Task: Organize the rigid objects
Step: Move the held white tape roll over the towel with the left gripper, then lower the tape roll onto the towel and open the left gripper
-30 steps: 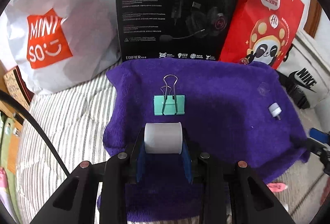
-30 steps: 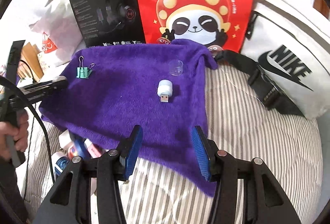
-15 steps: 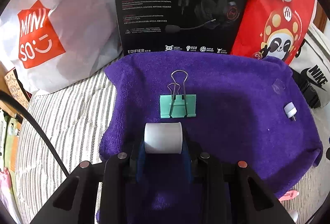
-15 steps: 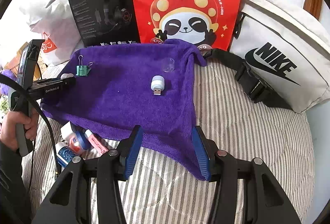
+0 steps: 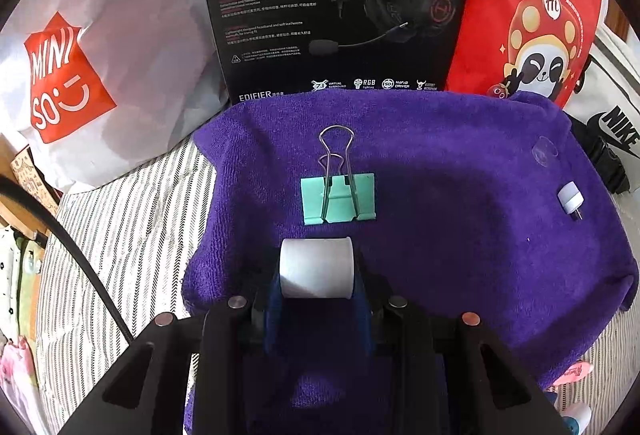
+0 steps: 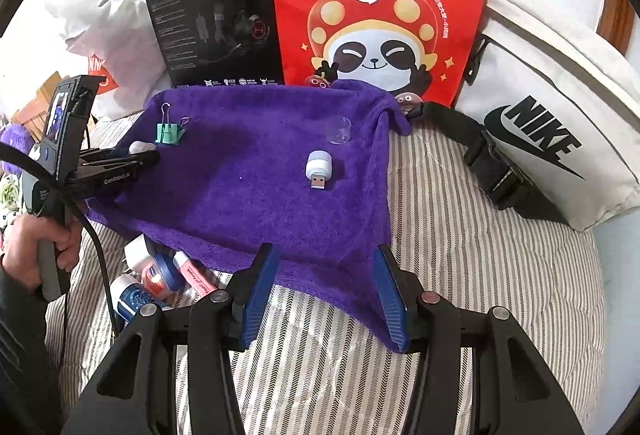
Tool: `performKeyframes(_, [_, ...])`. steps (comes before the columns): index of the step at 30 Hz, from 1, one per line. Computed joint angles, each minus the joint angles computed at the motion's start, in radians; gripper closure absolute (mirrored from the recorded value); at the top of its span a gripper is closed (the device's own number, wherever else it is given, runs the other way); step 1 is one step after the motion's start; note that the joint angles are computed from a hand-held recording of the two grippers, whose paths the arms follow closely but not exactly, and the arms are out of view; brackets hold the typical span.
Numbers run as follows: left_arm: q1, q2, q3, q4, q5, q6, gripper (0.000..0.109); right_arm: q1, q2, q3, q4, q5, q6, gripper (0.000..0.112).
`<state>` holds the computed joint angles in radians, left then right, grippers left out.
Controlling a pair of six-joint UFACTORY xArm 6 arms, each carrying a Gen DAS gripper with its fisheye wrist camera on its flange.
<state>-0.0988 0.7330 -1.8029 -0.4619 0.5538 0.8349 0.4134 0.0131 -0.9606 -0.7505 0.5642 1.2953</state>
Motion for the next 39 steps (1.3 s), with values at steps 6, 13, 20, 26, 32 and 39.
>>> performKeyframes(6, [0.002, -0.003, 0.002, 0.003, 0.005, -0.001, 0.079, 0.003, 0.004, -0.006, 0.009, -0.001, -0.022, 0.062])
performKeyframes(13, [0.005, 0.016, -0.036, 0.025, 0.043, -0.026, 0.079, -0.001, -0.003, 0.004, 0.031, -0.006, -0.037, 0.062])
performKeyframes(20, [0.011, 0.002, -0.033, 0.009, 0.083, -0.021, 0.067, -0.001, -0.024, 0.018, 0.021, -0.003, -0.024, 0.062])
performKeyframes(26, [0.018, -0.059, 0.035, 0.019, 0.076, -0.027, 0.066, 0.005, -0.061, 0.047, 0.000, -0.001, 0.007, 0.062])
performKeyframes(32, [0.028, -0.154, 0.140, 0.005, 0.054, 0.011, 0.062, 0.020, -0.103, 0.084, -0.025, -0.009, 0.060, 0.062])
performKeyframes(39, [0.056, -0.294, 0.289, -0.104, 0.104, 0.137, 0.058, 0.050, -0.147, 0.120, -0.044, 0.003, 0.109, 0.062])
